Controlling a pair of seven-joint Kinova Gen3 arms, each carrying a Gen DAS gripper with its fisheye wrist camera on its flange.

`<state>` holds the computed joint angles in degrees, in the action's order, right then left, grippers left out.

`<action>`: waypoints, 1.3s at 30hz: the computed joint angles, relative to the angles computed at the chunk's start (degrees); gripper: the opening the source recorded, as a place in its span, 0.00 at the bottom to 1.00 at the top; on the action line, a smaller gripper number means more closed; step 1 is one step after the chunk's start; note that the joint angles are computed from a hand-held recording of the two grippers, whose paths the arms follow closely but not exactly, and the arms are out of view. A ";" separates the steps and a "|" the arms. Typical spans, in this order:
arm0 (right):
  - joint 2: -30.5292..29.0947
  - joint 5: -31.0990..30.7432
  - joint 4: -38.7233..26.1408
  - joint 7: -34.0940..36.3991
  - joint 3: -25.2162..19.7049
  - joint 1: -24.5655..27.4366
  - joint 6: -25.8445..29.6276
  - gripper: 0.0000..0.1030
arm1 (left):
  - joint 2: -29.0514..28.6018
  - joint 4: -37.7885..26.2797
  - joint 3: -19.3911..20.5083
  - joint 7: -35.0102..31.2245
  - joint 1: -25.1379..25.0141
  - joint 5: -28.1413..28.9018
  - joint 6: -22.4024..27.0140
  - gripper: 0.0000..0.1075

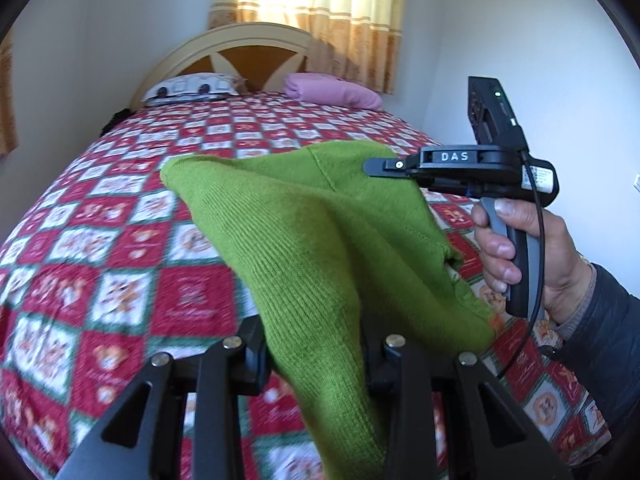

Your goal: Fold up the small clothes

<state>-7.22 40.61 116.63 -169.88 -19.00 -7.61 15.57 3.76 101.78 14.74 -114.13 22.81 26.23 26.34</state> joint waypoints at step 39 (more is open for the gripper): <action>29.47 -26.66 -30.09 35.18 6.02 -14.98 4.82 0.14 | -7.88 15.35 -12.11 -14.95 -8.59 13.86 -4.27 0.32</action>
